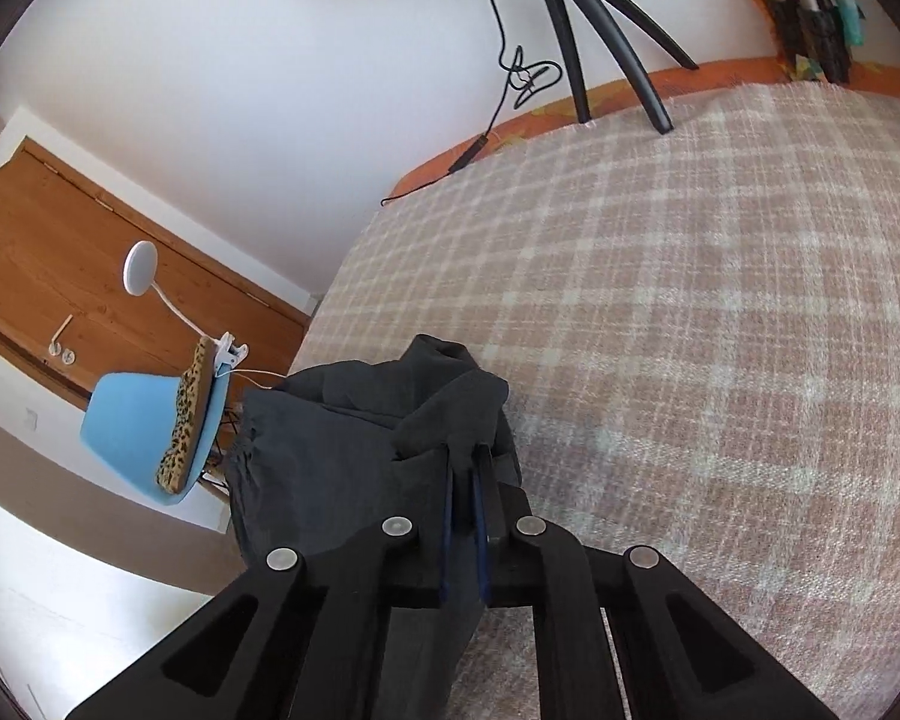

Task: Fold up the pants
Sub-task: 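Grasp the folded pants edge with the left tool and lift it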

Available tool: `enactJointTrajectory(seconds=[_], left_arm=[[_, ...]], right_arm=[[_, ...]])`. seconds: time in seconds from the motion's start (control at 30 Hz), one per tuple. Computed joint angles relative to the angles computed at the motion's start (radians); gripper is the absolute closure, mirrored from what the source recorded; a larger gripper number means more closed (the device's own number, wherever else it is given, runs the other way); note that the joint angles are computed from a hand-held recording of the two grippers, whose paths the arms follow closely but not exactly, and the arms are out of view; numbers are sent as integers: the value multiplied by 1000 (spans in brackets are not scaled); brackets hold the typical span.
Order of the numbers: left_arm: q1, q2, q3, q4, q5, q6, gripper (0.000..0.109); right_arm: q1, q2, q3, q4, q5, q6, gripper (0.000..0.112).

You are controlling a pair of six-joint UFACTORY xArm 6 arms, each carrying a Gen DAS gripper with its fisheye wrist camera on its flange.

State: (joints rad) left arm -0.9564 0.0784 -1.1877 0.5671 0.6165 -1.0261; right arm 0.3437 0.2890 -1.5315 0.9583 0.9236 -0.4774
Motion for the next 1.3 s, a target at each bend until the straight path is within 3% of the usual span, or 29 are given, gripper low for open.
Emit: enactJointTrajectory(seconds=[0.13, 0.23, 0.33, 0.47, 0.53, 0.63, 0.83, 1.07, 1.3], left_arm=[[25, -88, 75, 24, -82, -80, 104], [41, -119, 100, 60, -82, -132, 104], [57, -144, 131, 59, -103, -163, 105], [73, -149, 147, 59, -129, -166, 105], [68, -144, 143, 54, -135, -160, 105], [64, -142, 144, 37, -148, -133, 105], [51, -156, 146, 52, -149, -133, 105], [54, -279, 220, 175, -166, -265, 105], [42, -472, 313, 362, -49, -446, 105]], right_arm=[[8, 18, -46, -63, -38, 50, 103], [-14, 28, -39, -98, -81, 90, 96], [-41, -9, 24, -110, -74, 98, 73], [-57, -65, 103, -122, -28, 67, 65], [-58, -61, 112, -120, -6, 88, 55], [-49, -17, 89, -120, 8, 147, 56], [-5, 16, 63, -45, -57, 135, 106], [53, -67, 32, -34, -118, 104, 109], [152, -32, -122, -111, -153, 147, 109]])
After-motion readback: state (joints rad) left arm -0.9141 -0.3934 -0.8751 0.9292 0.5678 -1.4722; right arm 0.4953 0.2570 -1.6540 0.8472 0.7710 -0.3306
